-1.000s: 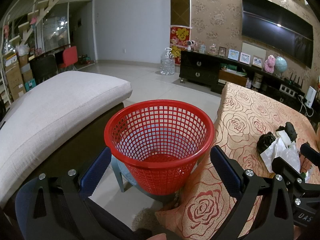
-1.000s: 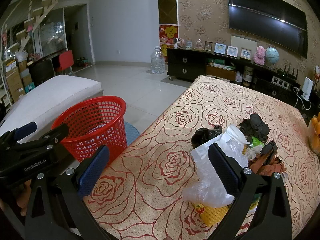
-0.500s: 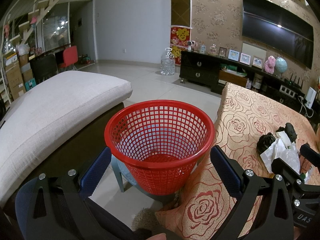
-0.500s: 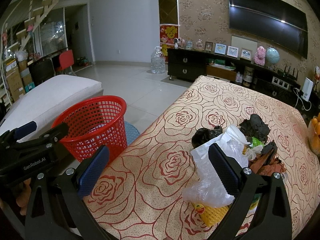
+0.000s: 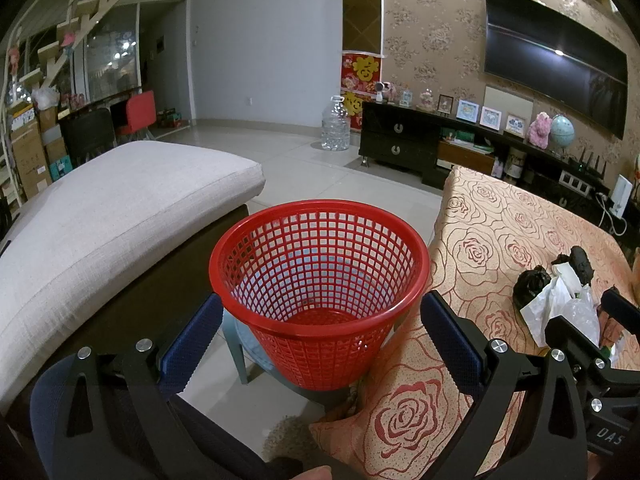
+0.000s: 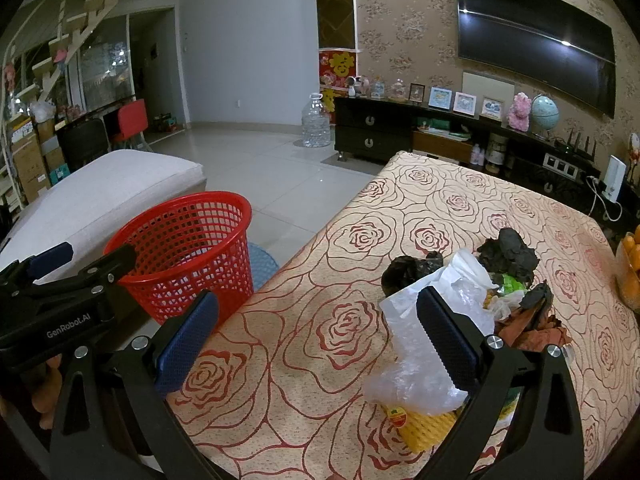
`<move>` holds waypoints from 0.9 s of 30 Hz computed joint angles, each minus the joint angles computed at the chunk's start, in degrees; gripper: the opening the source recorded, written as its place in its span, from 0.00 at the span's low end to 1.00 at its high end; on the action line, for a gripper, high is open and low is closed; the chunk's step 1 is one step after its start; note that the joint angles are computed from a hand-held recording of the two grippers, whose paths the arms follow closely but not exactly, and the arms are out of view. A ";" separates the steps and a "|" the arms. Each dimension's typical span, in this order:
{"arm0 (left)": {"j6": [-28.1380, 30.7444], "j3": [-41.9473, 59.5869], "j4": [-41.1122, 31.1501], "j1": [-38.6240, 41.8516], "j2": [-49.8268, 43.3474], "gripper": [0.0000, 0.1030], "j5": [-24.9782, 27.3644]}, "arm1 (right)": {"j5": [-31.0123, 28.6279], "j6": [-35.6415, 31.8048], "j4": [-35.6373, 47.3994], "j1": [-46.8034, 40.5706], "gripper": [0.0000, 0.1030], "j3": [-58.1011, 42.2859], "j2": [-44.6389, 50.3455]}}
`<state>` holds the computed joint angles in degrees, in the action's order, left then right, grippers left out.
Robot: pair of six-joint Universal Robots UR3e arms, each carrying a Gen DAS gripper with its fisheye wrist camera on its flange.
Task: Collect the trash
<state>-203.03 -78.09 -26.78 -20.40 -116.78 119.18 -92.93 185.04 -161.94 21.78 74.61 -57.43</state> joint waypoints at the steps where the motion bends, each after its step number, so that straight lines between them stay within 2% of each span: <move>1: 0.04 -0.08 0.07 0.04 0.02 0.93 -0.04 | 0.07 0.00 -0.01 -0.05 0.94 0.04 0.00; 9: 0.10 0.10 -0.45 0.37 0.44 0.93 -1.00 | 0.12 -0.51 0.09 -1.04 0.94 0.75 -1.47; 12: -0.14 0.01 -0.92 1.01 1.11 0.93 -2.94 | -2.67 -0.37 -1.33 -1.85 0.94 3.03 -4.16; 13: -0.12 -0.27 -1.11 1.34 1.59 0.93 -3.69 | -4.33 0.18 -2.16 -2.74 0.94 4.36 -5.64; 18: 0.45 0.71 -1.77 1.37 1.17 0.93 -5.91 | -1.68 5.32 -2.88 -10.54 0.94 11.72 -12.97; 23: 2.54 7.64 -4.06 -0.87 -2.70 0.93 -5.24 | -1.26 7.63 -3.52 -15.73 0.94 17.30 -17.61; 27: 4.79 17.04 -8.99 -2.35 -8.28 0.93 -8.94 | -0.48 7.74 -3.24 -18.20 0.94 20.63 -19.73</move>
<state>-198.24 -61.04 -35.77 -22.75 -125.07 110.24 -93.41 192.77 -165.17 3.58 95.23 -77.16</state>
